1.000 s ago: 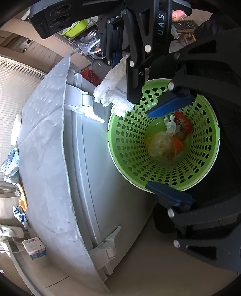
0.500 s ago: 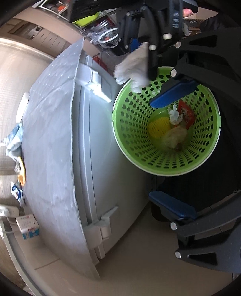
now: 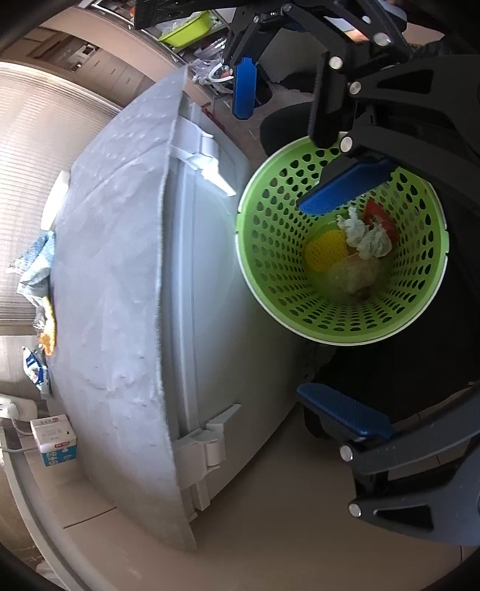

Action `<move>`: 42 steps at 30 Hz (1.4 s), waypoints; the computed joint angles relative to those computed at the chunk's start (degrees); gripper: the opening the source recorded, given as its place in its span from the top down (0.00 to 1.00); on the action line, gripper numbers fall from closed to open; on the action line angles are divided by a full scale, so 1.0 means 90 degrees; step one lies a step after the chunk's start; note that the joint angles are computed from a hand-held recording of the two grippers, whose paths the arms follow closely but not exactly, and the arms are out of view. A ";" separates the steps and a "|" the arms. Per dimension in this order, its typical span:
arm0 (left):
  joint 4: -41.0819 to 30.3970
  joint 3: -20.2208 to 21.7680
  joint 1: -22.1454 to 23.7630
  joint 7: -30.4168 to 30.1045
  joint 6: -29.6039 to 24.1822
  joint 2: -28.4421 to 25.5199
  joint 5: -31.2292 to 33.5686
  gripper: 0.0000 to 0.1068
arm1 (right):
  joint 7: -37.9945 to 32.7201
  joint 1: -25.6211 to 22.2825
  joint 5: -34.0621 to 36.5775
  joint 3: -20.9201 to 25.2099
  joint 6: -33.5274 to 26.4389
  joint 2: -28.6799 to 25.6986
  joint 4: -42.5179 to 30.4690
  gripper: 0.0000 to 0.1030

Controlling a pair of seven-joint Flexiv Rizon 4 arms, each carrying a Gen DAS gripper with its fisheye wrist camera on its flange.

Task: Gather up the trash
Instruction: 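Grasp the milk carton with the left tool while the right tool grasps the white sponge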

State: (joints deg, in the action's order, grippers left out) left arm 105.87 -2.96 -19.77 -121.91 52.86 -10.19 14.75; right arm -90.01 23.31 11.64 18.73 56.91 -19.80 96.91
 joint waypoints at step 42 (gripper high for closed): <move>-0.5888 0.1391 0.0762 -0.1123 -0.2015 -0.3277 0.0418 0.11 | 0.0970 -0.0219 -0.1645 -0.0792 0.0603 -0.2389 -0.3910 0.02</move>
State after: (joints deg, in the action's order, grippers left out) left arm 52.88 9.56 -12.91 -132.02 34.73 -39.69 18.51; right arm -81.28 21.34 -3.16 11.60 62.34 -41.30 61.72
